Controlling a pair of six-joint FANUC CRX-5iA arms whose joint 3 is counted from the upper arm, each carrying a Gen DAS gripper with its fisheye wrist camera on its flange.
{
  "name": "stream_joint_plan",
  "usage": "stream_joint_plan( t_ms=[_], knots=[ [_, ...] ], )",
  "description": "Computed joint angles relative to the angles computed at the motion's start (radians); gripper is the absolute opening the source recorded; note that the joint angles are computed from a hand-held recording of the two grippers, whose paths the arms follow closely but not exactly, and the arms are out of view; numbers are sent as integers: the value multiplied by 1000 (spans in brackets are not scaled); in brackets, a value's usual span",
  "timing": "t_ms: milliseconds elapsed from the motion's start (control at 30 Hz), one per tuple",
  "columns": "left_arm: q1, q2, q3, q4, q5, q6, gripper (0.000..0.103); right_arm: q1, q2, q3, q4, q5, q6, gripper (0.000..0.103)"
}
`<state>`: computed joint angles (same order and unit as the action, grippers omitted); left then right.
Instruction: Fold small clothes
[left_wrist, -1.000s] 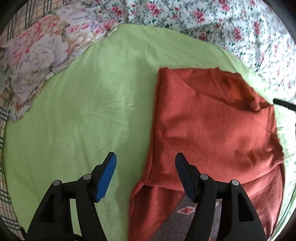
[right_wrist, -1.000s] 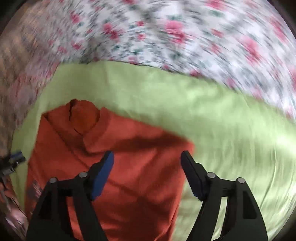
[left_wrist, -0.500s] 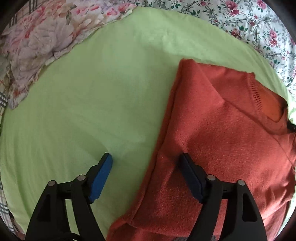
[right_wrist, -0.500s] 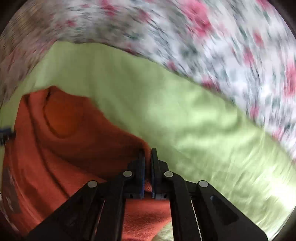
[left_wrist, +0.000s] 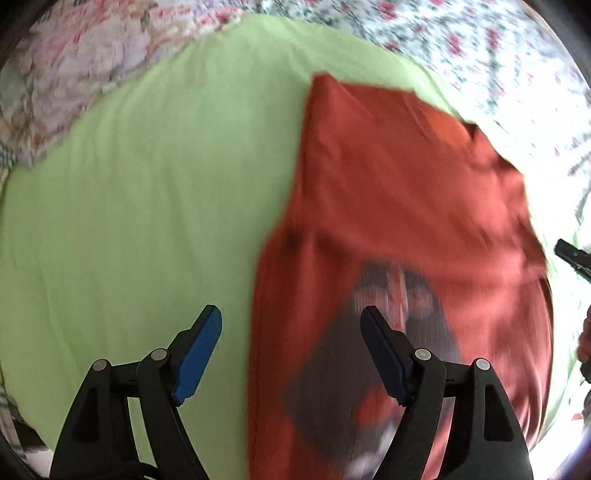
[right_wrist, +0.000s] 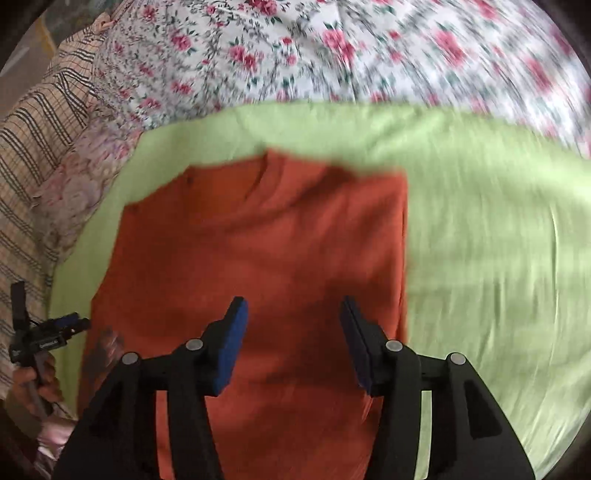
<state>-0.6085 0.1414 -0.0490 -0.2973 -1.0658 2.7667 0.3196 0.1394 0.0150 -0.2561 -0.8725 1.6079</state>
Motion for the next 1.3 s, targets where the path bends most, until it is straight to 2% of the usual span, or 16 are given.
stream_joint_plan(
  t_ms=[100, 200, 233, 300, 400, 433, 500, 567, 667, 733, 833, 900, 1000, 1033, 1167, 1300],
  knots=[
    [-44, -60, -84, 36, 45, 14, 78, 1, -109, -127, -46, -15, -52, 54],
    [-79, -111, -211, 131, 161, 72, 79, 7, -162, -199, -74, -15, -53, 54],
    [-102, -120, -234, 119, 179, 108, 79, 19, -191, -237, -62, -3, -72, 54],
    [-172, -120, -218, 64, 154, 178, 79, 26, -251, -305, -56, 5, -116, 54],
    [-217, -140, -254, 67, 210, 211, 76, 13, -341, -387, -53, -12, -150, 54],
    [-228, -152, -271, 70, 240, 217, 73, 13, -364, -407, -44, -14, -158, 54],
    [-232, -180, -323, 110, 330, 195, 46, -10, -415, -448, -38, -35, -170, 54],
    [-229, -208, -385, 181, 408, 154, 41, -42, -439, -465, -43, -55, -172, 54],
    [-227, -220, -437, 254, 460, 111, 41, -86, -478, -492, -44, -82, -168, 54],
    [-211, -217, -450, 296, 475, 76, 43, -121, -490, -498, -63, -96, -153, 54],
    [-187, -198, -437, 338, 473, 2, 40, -180, -497, -495, -137, -114, -133, 54],
    [-185, -193, -418, 329, 456, -20, 14, -202, -490, -491, -190, -136, -106, 54],
    [-184, -192, -404, 318, 438, -40, 14, -185, -503, -512, -181, -153, -118, 54],
    [-173, -181, -408, 349, 428, -60, 16, -181, -516, -523, -173, -155, -129, 54],
    [-156, -179, -442, 415, 478, -83, 27, -231, -538, -550, -224, -171, -102, 53],
    [-164, -162, -421, 433, 447, -166, 22, -273, -557, -568, -269, -144, -93, 54]
  ],
)
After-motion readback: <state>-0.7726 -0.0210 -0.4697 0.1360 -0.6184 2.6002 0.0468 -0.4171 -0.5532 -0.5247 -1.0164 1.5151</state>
